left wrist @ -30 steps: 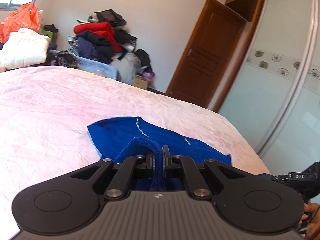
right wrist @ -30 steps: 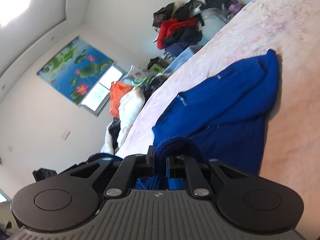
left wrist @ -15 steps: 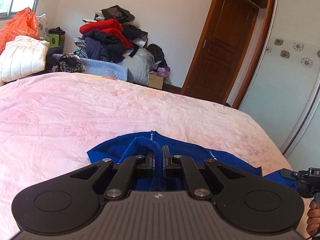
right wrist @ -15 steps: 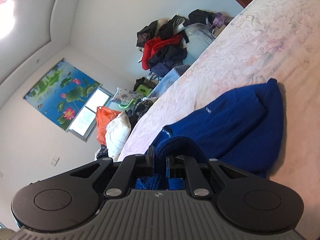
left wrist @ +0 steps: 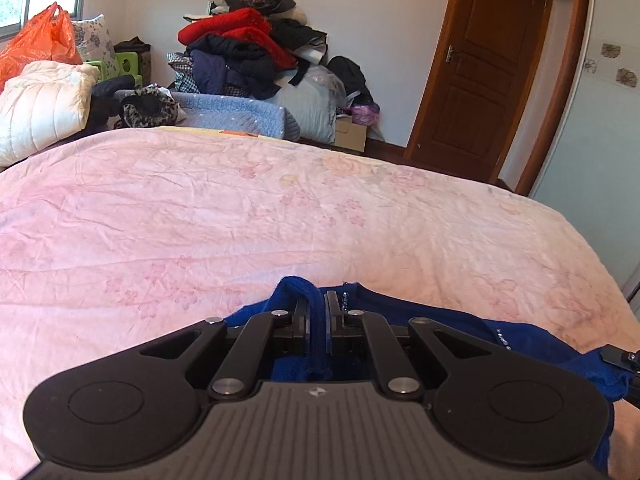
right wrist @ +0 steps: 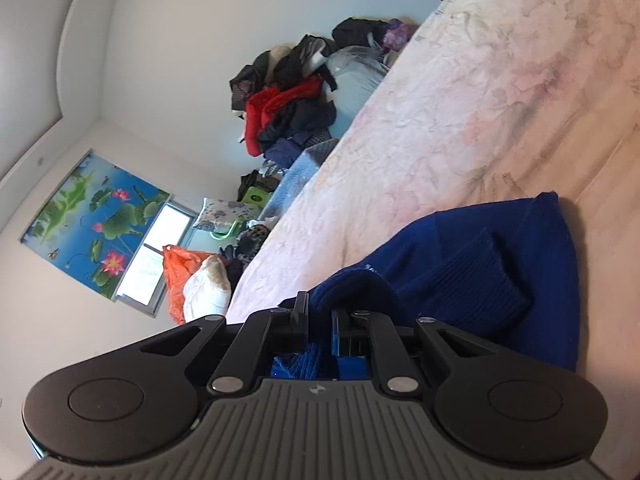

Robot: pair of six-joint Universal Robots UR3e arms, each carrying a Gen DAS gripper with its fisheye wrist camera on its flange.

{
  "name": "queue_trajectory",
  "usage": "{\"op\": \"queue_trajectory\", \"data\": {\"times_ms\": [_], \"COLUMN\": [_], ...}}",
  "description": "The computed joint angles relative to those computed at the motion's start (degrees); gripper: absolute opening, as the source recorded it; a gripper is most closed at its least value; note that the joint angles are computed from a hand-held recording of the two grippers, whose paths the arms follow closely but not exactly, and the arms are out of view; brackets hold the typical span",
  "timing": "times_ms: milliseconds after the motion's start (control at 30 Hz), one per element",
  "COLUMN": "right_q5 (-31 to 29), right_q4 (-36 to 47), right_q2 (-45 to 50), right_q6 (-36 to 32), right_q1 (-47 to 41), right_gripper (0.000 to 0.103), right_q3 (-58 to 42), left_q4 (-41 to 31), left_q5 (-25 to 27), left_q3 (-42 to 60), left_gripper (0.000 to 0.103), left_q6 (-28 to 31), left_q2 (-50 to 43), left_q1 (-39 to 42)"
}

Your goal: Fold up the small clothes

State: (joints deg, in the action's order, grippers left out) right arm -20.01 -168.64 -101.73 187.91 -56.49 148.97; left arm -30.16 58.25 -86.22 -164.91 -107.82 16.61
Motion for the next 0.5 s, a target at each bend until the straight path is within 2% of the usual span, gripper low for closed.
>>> {"op": "queue_trajectory", "data": {"times_ms": [100,200,267,367,400,500], "right_q5": [-1.9,-2.7,-4.2,-5.6,-5.6,-7.1], "right_q4": [-15.7,-25.5,-31.0,-39.3,-41.9,-44.0], "right_q2": [12.6,21.7,27.1,34.1,35.9,36.2], "right_q6": [8.1,14.6,19.8,26.9,28.8,29.6], "right_q1": [2.8,4.3,5.4,6.2,6.3,7.5], "right_gripper": [0.015,0.015,0.020,0.027,0.034,0.035], "right_q3": [-2.3,-4.8,-6.5,-8.0,-8.2,-8.4], "left_q4": [0.4,-1.6,-5.4,-9.8,-10.8,-13.3], "left_q5": [3.3,7.0,8.0,6.4,5.5,4.0], "left_q3": [5.4,11.5,16.3,20.5,21.2,23.4], "left_gripper": [0.006,0.007,0.007,0.008,0.008,0.012], "left_q6": [-1.7,-2.8,-4.0,-5.9,-6.1,-6.1], "left_q2": [-5.1,-9.9,-12.9,-15.3,-15.6,-16.1], "left_q1": [-2.7,-5.2,-6.0,-5.6,-5.2,-4.3]}}
